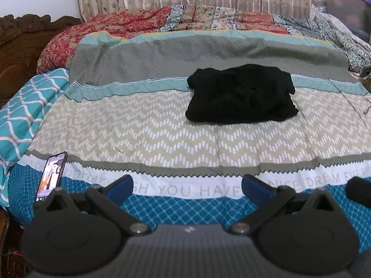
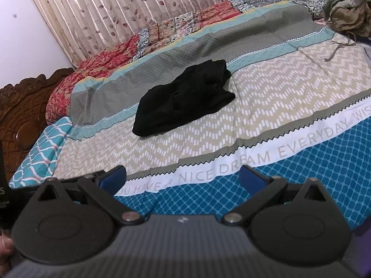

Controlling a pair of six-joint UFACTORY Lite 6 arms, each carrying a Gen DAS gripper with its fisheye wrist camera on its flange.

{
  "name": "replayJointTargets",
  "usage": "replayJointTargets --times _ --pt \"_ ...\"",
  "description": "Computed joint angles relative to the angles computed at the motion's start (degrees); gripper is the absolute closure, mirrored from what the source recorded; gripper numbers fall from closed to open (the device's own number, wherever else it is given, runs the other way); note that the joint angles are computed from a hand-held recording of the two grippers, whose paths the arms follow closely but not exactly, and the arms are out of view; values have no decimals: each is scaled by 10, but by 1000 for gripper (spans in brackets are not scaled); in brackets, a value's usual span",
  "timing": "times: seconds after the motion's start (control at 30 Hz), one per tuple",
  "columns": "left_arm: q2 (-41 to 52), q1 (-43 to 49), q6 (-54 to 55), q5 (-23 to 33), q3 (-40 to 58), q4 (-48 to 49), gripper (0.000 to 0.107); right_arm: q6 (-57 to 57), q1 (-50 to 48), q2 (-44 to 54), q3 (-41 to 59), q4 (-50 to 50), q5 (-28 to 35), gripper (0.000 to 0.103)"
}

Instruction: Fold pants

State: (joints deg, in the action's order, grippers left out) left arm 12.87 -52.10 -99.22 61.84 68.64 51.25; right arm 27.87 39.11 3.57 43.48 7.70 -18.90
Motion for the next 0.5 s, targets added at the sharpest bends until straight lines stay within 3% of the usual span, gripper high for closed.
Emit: replayJointTargets --times 0.5 --pt "23 17 58 -49 15 -81 4 108 -28 24 4 -92 13 0"
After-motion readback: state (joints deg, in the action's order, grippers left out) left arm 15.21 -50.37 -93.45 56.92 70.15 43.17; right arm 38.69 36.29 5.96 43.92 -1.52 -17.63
